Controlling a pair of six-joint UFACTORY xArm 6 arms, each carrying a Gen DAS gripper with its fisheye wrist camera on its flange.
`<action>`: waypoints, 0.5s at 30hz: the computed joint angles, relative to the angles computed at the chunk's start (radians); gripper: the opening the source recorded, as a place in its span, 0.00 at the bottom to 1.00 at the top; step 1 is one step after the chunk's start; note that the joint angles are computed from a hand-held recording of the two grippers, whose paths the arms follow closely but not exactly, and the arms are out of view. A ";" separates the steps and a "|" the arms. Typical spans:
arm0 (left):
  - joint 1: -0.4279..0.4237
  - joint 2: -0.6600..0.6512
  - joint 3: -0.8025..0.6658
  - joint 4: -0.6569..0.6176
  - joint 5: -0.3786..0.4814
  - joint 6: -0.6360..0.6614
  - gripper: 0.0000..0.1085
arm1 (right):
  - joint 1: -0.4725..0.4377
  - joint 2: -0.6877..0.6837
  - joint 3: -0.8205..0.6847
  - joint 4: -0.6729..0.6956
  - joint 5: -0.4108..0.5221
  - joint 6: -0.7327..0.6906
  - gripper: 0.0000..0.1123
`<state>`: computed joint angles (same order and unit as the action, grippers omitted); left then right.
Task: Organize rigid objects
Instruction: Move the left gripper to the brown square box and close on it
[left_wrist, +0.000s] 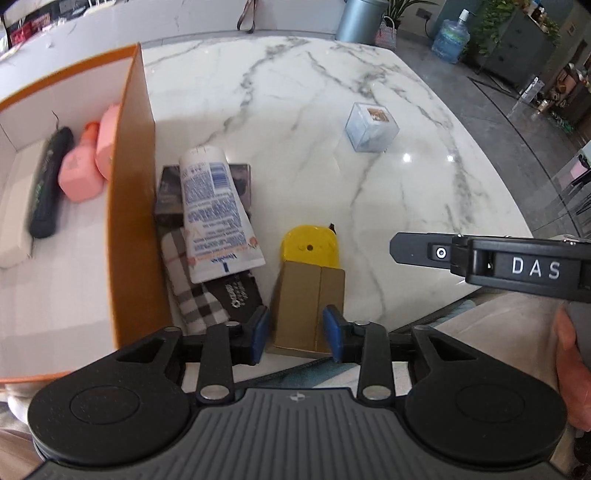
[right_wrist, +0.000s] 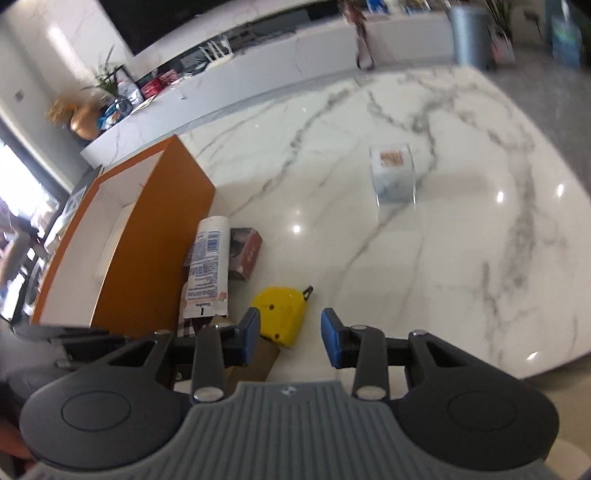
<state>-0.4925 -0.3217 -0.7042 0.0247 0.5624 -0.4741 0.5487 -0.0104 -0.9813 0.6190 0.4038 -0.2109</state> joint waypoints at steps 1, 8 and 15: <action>-0.003 0.001 0.003 -0.002 -0.011 -0.001 0.32 | -0.005 0.005 -0.005 0.020 0.011 -0.012 0.34; -0.041 0.022 -0.023 0.091 -0.019 -0.085 0.14 | -0.017 0.030 -0.047 0.004 0.110 -0.051 0.31; -0.061 0.036 -0.027 0.042 -0.041 -0.080 0.06 | -0.042 0.070 -0.094 -0.001 0.203 -0.019 0.17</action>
